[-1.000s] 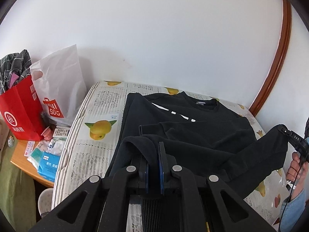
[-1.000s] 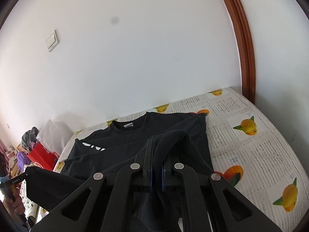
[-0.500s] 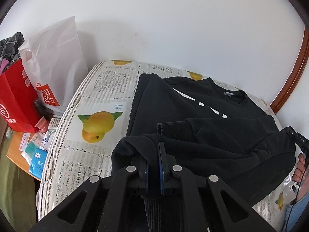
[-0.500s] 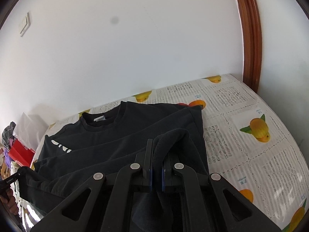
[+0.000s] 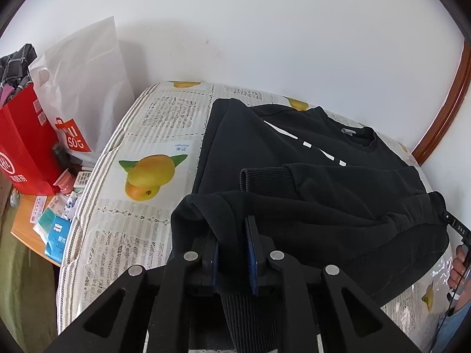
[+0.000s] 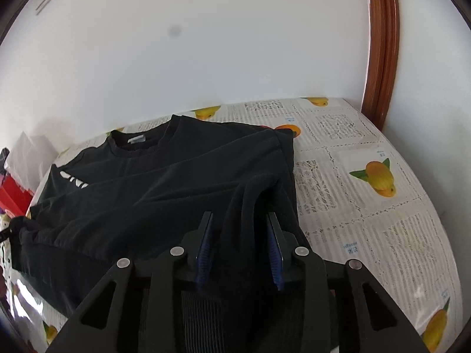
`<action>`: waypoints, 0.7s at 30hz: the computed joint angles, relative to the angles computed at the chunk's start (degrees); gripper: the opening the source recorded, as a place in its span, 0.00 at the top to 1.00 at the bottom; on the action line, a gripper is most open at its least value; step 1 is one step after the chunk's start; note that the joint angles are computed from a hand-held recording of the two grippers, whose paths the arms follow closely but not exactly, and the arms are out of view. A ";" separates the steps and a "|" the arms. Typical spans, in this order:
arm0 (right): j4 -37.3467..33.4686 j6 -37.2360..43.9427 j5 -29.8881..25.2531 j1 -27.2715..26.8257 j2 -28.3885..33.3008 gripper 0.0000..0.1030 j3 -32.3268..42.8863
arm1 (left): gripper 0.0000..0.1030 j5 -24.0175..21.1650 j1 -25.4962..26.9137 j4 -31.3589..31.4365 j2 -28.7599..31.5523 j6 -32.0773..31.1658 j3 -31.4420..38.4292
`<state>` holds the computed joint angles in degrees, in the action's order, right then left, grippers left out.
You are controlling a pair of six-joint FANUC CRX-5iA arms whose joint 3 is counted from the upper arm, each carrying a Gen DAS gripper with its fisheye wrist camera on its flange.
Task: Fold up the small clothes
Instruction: 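Lift the hem with both tools and fold it over toward the collar, then open both tools and release the folded sweatshirt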
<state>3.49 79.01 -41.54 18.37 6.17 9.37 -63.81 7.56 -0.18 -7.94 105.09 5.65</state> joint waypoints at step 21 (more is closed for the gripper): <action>7.61 -8.46 0.15 2.10 -15.67 0.53 -16.52 | 0.61 -5.12 -9.25 -10.93 -7.59 8.06 -1.57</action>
